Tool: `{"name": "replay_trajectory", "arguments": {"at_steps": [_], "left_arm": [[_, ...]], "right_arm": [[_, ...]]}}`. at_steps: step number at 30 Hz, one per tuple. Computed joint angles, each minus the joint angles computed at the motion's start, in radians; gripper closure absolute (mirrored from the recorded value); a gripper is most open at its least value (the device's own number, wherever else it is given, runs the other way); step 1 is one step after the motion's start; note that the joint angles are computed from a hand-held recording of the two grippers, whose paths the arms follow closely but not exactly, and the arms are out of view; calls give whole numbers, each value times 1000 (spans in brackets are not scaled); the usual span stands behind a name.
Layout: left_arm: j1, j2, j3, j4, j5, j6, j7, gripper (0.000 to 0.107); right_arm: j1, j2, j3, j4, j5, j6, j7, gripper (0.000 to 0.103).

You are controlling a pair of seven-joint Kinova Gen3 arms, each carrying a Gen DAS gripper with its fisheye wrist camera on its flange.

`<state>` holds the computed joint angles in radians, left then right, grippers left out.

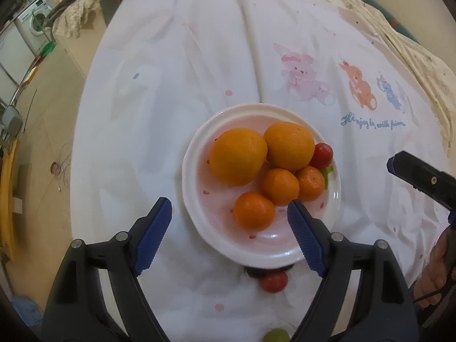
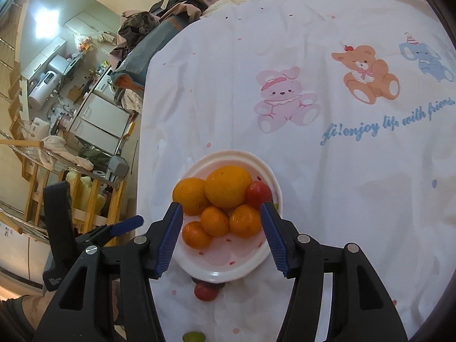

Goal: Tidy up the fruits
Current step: 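Open both tools to release the mandarins and withdraw, then grasp a red tomato with the right tool while the left tool grasps a cherry tomato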

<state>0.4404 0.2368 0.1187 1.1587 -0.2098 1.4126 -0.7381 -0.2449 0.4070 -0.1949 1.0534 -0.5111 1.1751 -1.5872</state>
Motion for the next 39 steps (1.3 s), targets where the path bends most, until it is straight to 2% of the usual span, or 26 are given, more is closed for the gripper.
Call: {"name": "replay_trajectory", "arguments": {"at_steps": [6,10,13,14,15,20,23,27,30,39], "left_arm": [[19,-48,11,38,-20,3,44,27],[17,-78,25,87,5,-11,87,27],[13,-101,38,134,29,-33,115,38],[9,-103,42,144,41,-36,116,47],[7,-105,46,155,53,-42,118,52],[0,-105,55,199,91,-71,130,53],[-1,-109,56,213,92,-78,149,53],[-2,-116,56,212,76,-79,167,53],[3,-120,58,207,49,-70,181,53],[-18,-151,52,211,30,-38,218,53]], "right_arm": [[21,-71,12,83,-7,-11,-2,42],[33,-121,24,146,-15,-20,-8,41],[50,-159,33,197,-40,-26,-9,41],[56,-174,36,220,-51,-32,-9,41],[60,-185,40,235,-59,-35,-11,41],[62,-216,54,289,-73,-44,-21,40],[42,-211,55,292,-45,-29,-41,40],[31,-171,36,312,-89,4,-50,40],[-8,-138,21,315,-78,14,-83,40],[-136,-44,-1,248,24,9,-205,43]]}}
